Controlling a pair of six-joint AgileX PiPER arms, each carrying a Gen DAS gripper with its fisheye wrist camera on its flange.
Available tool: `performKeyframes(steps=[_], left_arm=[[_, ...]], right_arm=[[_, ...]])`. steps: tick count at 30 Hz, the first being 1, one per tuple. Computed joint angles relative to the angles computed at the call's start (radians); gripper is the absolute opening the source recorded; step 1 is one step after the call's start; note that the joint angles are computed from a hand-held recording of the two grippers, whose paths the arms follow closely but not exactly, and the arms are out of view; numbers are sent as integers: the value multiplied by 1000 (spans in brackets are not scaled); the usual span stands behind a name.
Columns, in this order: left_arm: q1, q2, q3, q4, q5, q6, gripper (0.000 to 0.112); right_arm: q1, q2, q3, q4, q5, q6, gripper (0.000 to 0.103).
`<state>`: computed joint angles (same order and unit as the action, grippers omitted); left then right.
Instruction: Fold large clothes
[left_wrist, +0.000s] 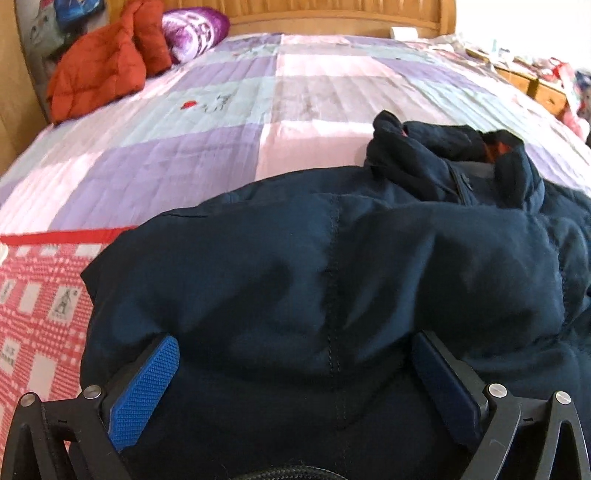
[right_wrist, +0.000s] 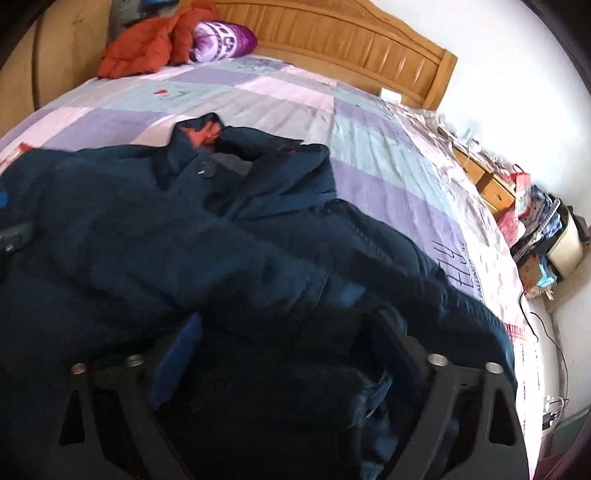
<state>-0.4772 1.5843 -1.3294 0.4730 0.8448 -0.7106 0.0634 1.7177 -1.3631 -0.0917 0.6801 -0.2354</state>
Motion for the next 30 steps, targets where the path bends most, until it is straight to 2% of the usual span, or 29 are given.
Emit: performKeyframes(steps=[2,4,6,7,9,11,12,13,15,17,19,21,22,25,26,27,28,30], left_arm=[[-1,-24,-17,-22,31,21,101],[-8,-84,2,-19,13,19,101],[-40,-129,-1,31,-13,-7,101],[-55,-115,-25,54,-18,-14,102],[-55,-28,-119,25,24,33,102],[-35,104,-233,-1,122,75,102],[-12,134,-249,-17,148,80,102],[35,152,-238,-49,150,80,103],[109,130,-179,-78,115,83,103],[163,97,-114,-34,97,84,103],[248,73,-62,-57,78,131,103],[331,75,-58,-151,79,193,103],[337,79,-62,-146,83,194,103],[302,94,-109,-64,151,153,103],[273,93,-129,-14,181,110,101],[242,69,-131,33,184,79,100],[210,37,-124,40,148,68,100],[154,20,-143,11,102,104,100]], right_arm=[[23,-12,-23,-42,33,56,98],[63,-129,75,-170,-54,198,97],[85,-201,137,-156,-122,266,97],[106,-196,121,-99,-114,262,97],[173,-114,37,-12,-49,245,97],[229,-43,-10,-85,-13,287,97],[223,12,-46,-104,27,289,97],[194,37,-50,-83,29,293,97],[85,55,-55,46,10,191,96],[21,62,-53,83,-16,114,96],[-27,71,-60,139,-19,37,96],[-27,86,-80,129,-9,22,96],[-23,91,-86,118,-5,31,96],[-18,66,-74,93,7,57,96],[-24,20,-40,73,11,71,96],[-5,0,-26,14,6,126,96],[23,-34,-4,-53,0,200,96],[97,-82,31,-67,-39,240,96]])
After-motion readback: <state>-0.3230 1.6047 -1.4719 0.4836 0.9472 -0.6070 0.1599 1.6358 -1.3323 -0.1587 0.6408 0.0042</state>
